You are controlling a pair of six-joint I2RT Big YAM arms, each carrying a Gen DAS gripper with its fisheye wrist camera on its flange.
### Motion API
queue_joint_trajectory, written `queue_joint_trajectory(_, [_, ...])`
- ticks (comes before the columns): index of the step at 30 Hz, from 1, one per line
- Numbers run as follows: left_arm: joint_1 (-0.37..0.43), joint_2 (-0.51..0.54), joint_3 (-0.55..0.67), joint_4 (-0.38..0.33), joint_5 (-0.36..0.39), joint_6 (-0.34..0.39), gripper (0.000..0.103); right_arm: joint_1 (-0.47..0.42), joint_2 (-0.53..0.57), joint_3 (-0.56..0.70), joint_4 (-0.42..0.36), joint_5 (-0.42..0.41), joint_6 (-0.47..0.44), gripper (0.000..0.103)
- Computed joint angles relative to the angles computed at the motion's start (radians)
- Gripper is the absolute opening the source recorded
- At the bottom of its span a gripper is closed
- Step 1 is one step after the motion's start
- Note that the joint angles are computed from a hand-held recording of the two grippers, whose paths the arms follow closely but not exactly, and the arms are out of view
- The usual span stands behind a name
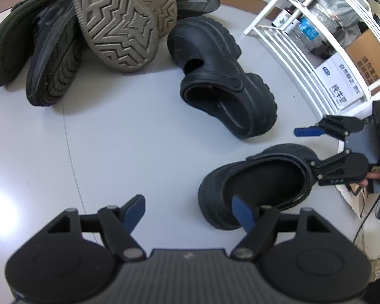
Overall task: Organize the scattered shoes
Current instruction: 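Carry the black clog with the right tool toward the white wire rack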
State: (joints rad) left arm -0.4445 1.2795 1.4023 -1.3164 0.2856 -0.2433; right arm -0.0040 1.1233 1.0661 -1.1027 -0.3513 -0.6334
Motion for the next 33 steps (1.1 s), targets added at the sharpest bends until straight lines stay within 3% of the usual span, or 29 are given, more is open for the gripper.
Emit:
queue_joint_trajectory(3, [0.000,-0.001,-0.004,0.003,-0.001,-0.002,0.078,-0.008,0.017,-0.002,0.004,-0.043,0.020,0.064])
queue_joint_trajectory(4, [0.000,-0.004,-0.006,0.006,-0.001,-0.003,0.078,-0.012,0.023,-0.002,0.000,-0.048,0.029,0.054])
queue_joint_trajectory(14, [0.006,-0.010,-0.015,0.013,0.003,-0.004,0.078,-0.058,0.016,-0.006,-0.043,-0.014,0.110,0.049])
queue_joint_trajectory(22, [0.013,-0.010,-0.025,0.007,0.000,-0.001,0.078,-0.206,-0.045,-0.055,-0.094,-0.013,0.165,0.049])
queue_joint_trajectory(27, [0.007,-0.010,-0.025,0.005,-0.001,0.002,0.078,-0.252,-0.059,-0.068,-0.084,-0.002,0.258,0.048])
queue_joint_trajectory(33, [0.002,-0.002,-0.019,-0.002,0.004,0.010,0.078,-0.289,-0.067,-0.077,-0.062,0.041,0.285,0.047])
